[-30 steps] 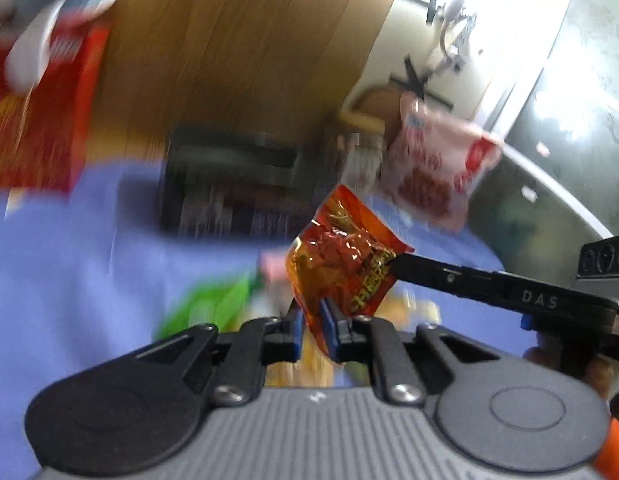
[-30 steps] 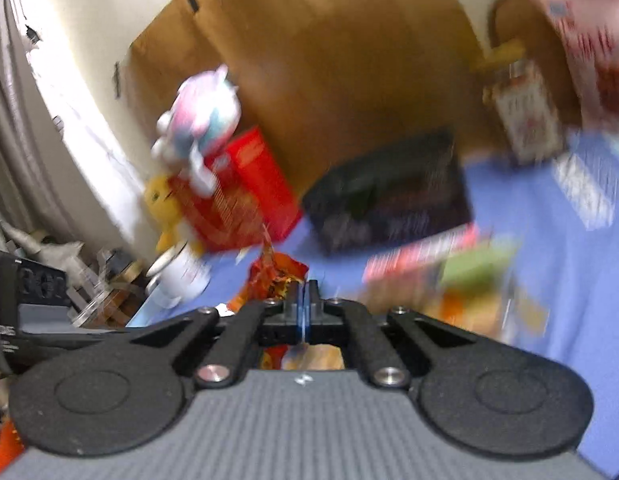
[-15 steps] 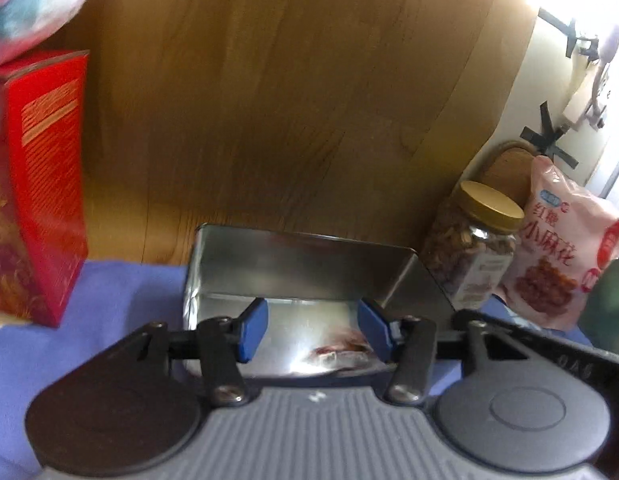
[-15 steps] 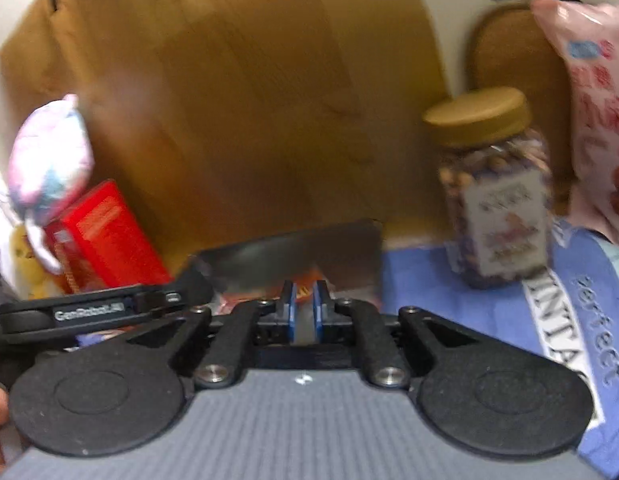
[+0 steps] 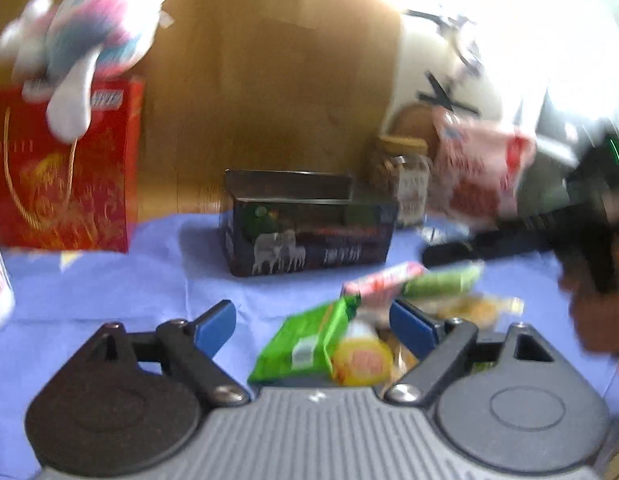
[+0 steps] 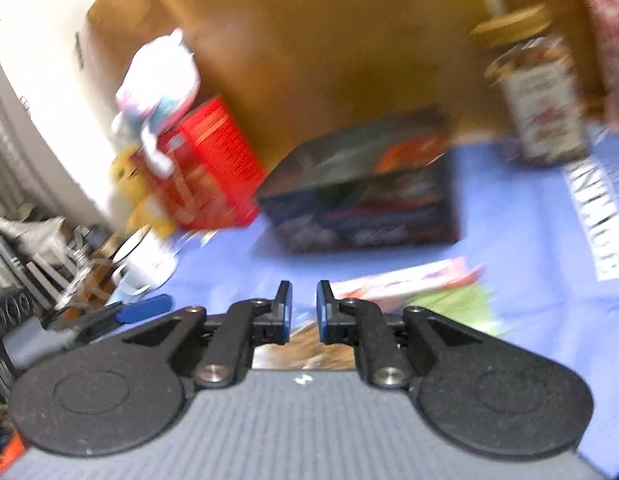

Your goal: Organize snacks

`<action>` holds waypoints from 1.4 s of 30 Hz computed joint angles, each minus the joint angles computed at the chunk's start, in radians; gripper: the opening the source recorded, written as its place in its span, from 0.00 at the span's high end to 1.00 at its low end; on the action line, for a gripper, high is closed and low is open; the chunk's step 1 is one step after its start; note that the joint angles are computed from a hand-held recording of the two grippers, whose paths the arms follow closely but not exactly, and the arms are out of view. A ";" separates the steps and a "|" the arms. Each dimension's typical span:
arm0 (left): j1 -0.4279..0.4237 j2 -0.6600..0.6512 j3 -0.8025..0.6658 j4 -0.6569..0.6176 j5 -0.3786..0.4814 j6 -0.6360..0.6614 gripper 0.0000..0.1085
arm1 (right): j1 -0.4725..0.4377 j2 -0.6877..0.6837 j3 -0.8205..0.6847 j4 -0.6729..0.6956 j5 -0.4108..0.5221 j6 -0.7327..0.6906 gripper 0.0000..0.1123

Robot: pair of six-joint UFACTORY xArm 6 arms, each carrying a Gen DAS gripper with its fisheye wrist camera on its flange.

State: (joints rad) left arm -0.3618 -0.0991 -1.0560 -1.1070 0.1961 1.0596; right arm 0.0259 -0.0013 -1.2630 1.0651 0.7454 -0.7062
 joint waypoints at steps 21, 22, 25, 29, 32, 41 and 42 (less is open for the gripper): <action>0.214 0.224 -0.253 -0.162 0.489 -0.598 0.95 | 0.061 0.125 -0.141 -0.092 0.077 0.154 0.98; 0.206 0.231 -0.273 -0.149 0.473 -0.598 0.94 | 0.064 0.125 -0.149 -0.086 0.063 0.142 0.98; 0.198 0.231 -0.300 -0.137 0.426 -0.585 0.88 | 0.064 0.132 -0.169 -0.086 0.020 0.125 0.98; 0.208 0.188 -0.236 -0.078 0.384 -0.642 0.65 | 0.060 0.153 -0.188 -0.142 0.014 0.136 0.90; 0.232 0.130 -0.143 -0.085 0.403 -0.682 0.58 | 0.057 0.197 -0.241 -0.170 0.081 0.136 0.63; 0.191 0.151 -0.111 -0.157 0.323 -0.678 0.60 | 0.097 0.340 -0.391 -0.293 0.252 0.129 0.62; 0.187 0.163 -0.121 -0.145 0.315 -0.689 0.67 | 0.105 0.325 -0.376 -0.314 0.232 0.141 0.64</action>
